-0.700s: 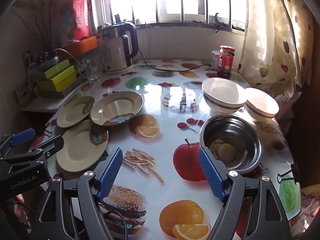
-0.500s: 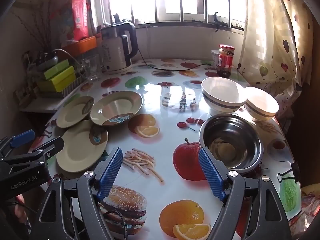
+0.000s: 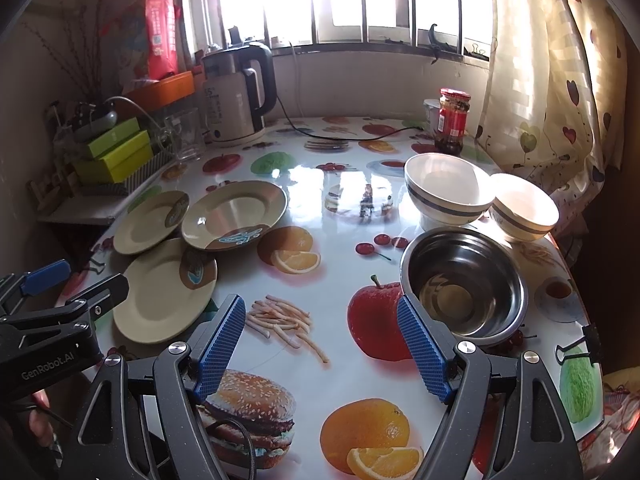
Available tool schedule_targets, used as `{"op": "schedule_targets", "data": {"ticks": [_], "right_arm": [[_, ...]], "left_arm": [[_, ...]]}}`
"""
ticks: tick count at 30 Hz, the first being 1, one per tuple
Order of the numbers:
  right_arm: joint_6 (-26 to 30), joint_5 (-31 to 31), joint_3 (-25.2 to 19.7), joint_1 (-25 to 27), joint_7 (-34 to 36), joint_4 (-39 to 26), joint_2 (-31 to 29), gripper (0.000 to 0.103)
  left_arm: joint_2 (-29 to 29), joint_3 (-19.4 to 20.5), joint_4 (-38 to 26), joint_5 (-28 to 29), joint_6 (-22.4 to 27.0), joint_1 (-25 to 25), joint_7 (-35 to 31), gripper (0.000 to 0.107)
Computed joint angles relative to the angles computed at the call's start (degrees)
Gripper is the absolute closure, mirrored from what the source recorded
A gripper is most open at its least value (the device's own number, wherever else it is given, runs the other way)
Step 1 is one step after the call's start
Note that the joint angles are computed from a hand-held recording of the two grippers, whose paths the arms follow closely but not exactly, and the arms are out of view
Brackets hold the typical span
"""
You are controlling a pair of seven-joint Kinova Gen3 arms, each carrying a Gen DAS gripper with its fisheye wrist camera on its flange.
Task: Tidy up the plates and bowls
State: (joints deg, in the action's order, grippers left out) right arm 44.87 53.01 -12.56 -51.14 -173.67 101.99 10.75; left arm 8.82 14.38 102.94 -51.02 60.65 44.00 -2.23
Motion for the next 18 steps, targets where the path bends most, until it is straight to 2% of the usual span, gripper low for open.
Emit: {"op": "schedule_targets", "data": {"ticks": [18], "right_arm": [[0.3, 0.2, 0.0, -0.4, -0.2, -0.3, 0.3, 0.024]], "left_arm": [[-0.5, 0.3, 0.6, 0.3, -0.1, -0.3, 0.1, 0.017]]}}
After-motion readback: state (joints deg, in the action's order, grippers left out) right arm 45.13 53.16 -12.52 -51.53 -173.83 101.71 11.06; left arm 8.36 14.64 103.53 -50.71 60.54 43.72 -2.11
